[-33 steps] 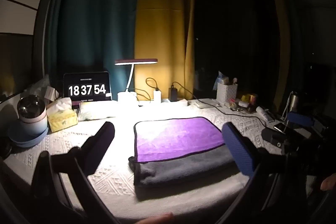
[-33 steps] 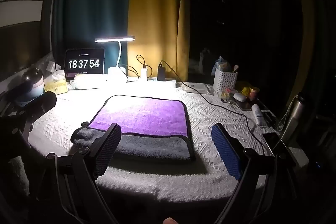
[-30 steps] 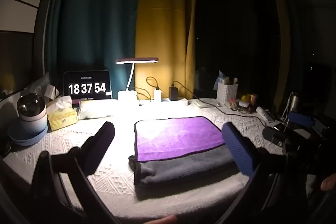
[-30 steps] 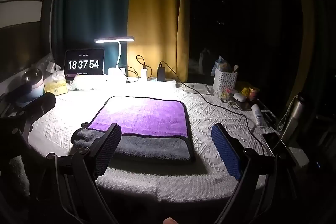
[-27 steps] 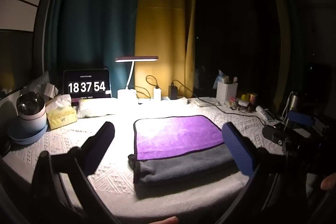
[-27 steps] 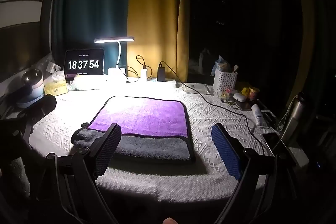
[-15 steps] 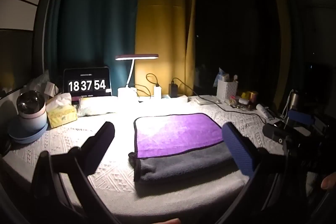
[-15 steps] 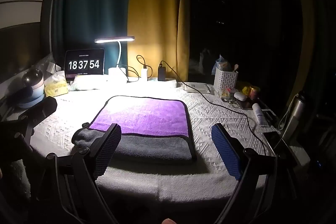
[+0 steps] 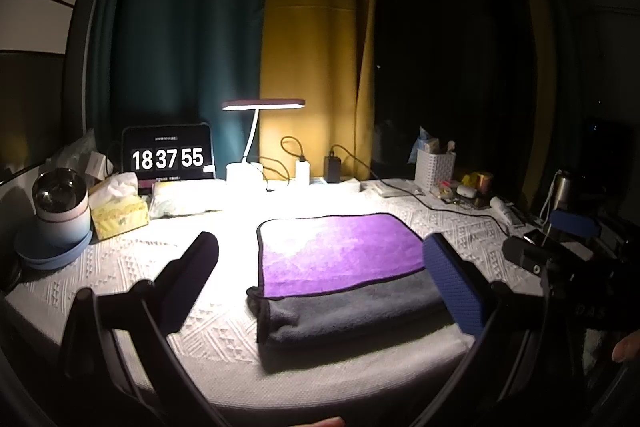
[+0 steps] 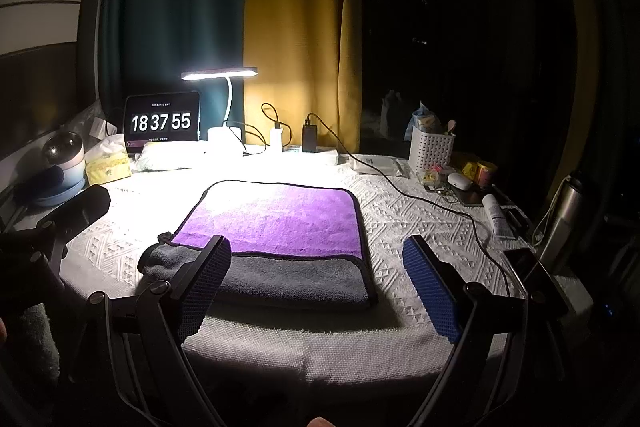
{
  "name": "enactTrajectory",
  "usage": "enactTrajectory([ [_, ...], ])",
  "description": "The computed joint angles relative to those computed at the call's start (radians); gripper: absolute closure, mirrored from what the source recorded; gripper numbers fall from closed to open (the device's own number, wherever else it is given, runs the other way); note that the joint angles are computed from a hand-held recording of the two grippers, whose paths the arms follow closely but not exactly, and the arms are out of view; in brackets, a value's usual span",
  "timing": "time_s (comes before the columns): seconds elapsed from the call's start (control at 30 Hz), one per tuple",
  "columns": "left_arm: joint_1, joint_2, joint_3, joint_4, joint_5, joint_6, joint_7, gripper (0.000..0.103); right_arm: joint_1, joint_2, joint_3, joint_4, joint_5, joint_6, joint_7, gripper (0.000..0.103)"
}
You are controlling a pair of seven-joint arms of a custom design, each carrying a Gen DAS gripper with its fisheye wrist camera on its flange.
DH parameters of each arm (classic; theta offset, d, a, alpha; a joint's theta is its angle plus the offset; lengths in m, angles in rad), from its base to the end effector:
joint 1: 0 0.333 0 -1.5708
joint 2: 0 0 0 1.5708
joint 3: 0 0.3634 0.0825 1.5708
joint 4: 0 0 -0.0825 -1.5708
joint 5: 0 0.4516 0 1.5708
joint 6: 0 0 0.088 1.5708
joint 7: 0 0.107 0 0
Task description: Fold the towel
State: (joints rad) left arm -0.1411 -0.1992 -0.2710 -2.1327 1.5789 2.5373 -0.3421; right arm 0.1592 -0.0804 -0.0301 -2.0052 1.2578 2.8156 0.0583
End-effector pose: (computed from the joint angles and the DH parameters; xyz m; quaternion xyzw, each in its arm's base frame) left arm 0.5333 -0.2562 0.5682 -0.6433 0.4663 -0.3921 0.4636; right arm 0.6328 0.0345 0.5918 -0.7438 0.3961 -0.3079 0.4417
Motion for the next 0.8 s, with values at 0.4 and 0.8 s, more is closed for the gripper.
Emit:
enactTrajectory([
  [0.4,0.003,-0.003,0.002,-0.003,0.000,0.007,0.000,0.000,0.002,-0.002,-0.001,-0.004,0.000,0.000,0.003,0.013],
  [0.8,0.005,-0.009,0.001,-0.009,-0.001,0.008,-0.004,0.000,0.005,-0.001,0.000,-0.009,0.017,0.005,-0.010,0.013],
])
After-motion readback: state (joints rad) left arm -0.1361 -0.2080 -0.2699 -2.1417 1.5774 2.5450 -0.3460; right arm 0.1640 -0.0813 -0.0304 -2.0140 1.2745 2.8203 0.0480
